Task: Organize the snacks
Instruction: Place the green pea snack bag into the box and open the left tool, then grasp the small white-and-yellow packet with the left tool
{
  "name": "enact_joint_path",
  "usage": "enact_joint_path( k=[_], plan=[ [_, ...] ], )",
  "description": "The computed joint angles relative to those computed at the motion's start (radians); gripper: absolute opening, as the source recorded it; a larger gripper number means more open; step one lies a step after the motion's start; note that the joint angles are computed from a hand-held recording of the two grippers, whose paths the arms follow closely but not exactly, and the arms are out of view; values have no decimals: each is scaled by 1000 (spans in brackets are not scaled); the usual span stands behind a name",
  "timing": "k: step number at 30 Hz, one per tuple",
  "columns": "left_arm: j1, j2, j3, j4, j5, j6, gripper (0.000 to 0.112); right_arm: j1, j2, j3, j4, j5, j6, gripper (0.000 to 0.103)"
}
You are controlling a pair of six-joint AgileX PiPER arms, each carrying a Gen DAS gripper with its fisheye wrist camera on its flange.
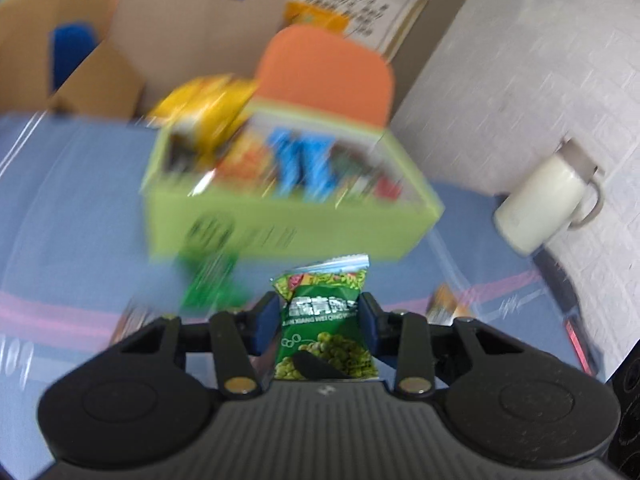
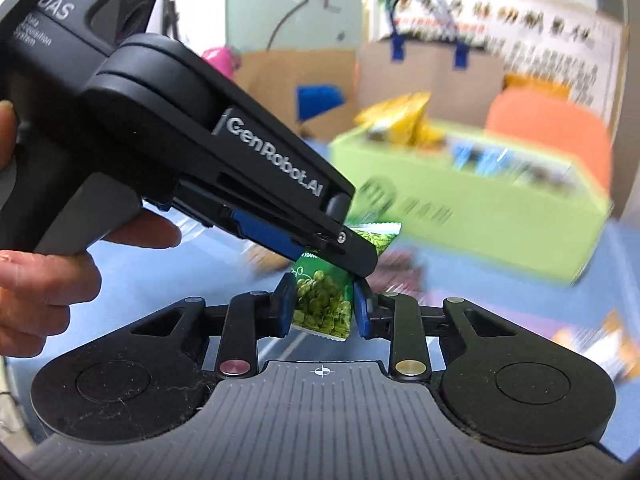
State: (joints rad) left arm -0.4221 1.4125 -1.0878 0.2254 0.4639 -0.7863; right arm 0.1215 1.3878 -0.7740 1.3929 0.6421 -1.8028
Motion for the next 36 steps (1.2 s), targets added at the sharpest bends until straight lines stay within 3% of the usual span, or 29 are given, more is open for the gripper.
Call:
enact_joint_path(
  k=[3, 6, 12, 14, 15, 18, 19, 21, 23, 27, 29, 32, 33, 36],
  plan=[
    [39, 185, -275, -98, 61, 160, 37, -45, 98, -181, -38, 3, 53, 6],
    [72, 385, -570, -147, 169, 246, 37, -76, 257, -443, -173, 34, 232, 6],
    [111, 738, -1073, -143, 413, 282, 36, -54, 591, -933, -465, 100, 583, 9],
    [121, 808, -1162, -144, 467, 288, 37, -55, 703, -1098, -539, 190, 688, 13],
    [124, 811, -1148, -142, 451, 281, 39, -55, 748, -1156, -558, 225, 727, 15],
    [142, 744, -988, -171, 311, 283, 68, -74, 789, -1184, -507, 276, 727, 21],
    [145, 709, -923, -168, 255, 272, 68, -86, 779, -1159, -476, 273, 691, 23],
    [147, 644, -824, -175, 174, 265, 68, -88, 737, -1091, -447, 229, 643, 52],
    [147, 548, -694, -177, 82, 258, 70, -102, 646, -950, -356, 167, 512, 66],
    [74, 333, -430, 66, -20, 24, 73, -177, 447, -657, -127, 106, 209, 84],
    [16, 228, -288, 218, -49, -142, 76, -237, 351, -513, -53, 119, 93, 90],
    [-75, 135, -118, 365, -77, -326, 85, -322, 239, -325, -27, 117, 32, 91],
    [-103, 126, -76, 395, -92, -372, 93, -354, 210, -265, -36, 121, 28, 91],
    [-179, 155, -27, 421, -121, -402, 94, -456, 152, -127, -74, 145, 49, 91]
  ],
)
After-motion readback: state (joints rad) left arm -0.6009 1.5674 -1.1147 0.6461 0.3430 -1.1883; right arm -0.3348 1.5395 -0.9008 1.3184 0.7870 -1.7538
